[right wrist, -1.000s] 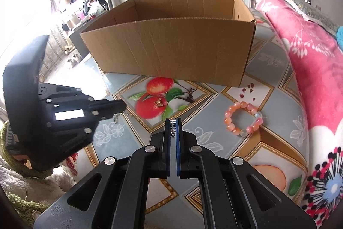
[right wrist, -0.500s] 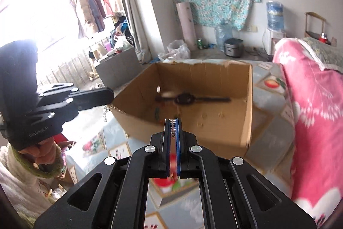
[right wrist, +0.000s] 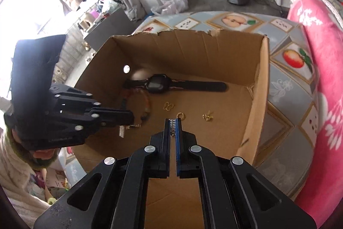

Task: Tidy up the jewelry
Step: 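Carry both charms into the cardboard box and open both tools, then withdraw both tools from the box back over the table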

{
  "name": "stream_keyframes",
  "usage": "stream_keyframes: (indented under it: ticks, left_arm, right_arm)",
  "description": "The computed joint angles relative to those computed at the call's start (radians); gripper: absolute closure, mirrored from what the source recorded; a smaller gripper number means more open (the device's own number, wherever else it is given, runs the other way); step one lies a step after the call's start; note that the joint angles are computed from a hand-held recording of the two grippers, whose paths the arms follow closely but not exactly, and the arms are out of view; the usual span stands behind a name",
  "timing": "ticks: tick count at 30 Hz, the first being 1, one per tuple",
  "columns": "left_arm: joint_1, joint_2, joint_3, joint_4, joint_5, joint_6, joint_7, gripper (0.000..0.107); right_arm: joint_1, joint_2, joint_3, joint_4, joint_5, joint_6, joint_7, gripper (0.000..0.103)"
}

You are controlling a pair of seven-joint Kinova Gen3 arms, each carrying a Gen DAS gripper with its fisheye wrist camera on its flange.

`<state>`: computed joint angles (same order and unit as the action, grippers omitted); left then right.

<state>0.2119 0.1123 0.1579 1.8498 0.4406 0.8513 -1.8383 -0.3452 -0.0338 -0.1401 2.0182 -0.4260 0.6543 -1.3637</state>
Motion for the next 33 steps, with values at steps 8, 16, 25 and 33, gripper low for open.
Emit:
stream_keyframes:
  ticks: [8,16,25,33]
  left_arm:
    - [0.0,0.1,0.002,-0.088,-0.047,0.093,0.093,0.099]
    - [-0.03,0.035,0.004,-0.033,0.027,0.049,0.038,0.092]
    - [0.12,-0.329,-0.076,0.145,-0.063,-0.137,0.096,0.063]
    - [0.138,-0.68,-0.017,0.327,-0.148,-0.154,0.244,0.027]
  right_arm:
    - [-0.03,-0.004,-0.023,-0.015,0.188,-0.025,-0.151,0.095]
    - [-0.016,-0.079,-0.006,0.017,0.16,-0.044,-0.156,0.091]
    - [-0.013,-0.385,-0.029,0.123,0.19,-0.078,-0.281,0.069]
    - [0.036,-0.701,-0.126,0.258,0.21,-0.005,-0.441,0.052]
